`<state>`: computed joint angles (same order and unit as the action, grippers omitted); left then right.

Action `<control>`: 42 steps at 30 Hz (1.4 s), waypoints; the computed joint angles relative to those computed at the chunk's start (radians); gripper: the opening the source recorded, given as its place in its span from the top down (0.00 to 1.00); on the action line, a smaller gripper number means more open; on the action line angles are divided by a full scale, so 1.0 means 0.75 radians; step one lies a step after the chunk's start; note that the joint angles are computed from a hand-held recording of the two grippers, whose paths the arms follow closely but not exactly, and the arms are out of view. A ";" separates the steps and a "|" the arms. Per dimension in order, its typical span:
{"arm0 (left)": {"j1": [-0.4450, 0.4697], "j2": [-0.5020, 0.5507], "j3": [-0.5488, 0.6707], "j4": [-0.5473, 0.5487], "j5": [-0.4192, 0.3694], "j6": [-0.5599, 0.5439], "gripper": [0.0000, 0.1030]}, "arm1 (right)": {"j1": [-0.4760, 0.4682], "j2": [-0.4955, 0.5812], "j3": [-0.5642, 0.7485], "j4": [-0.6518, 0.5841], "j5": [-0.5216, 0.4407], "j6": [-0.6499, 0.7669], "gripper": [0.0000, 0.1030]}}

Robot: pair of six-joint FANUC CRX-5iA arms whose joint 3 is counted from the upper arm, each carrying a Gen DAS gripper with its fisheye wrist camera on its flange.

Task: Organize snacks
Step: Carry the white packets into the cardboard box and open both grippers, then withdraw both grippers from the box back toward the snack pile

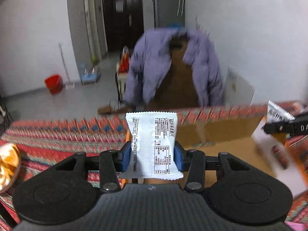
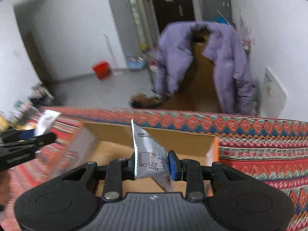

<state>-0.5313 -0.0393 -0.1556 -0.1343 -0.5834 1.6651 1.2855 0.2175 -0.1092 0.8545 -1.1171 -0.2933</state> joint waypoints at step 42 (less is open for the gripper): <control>0.173 -1.342 -0.743 0.362 -0.247 -0.497 0.02 | 0.711 0.232 0.350 0.220 -0.746 -0.175 0.11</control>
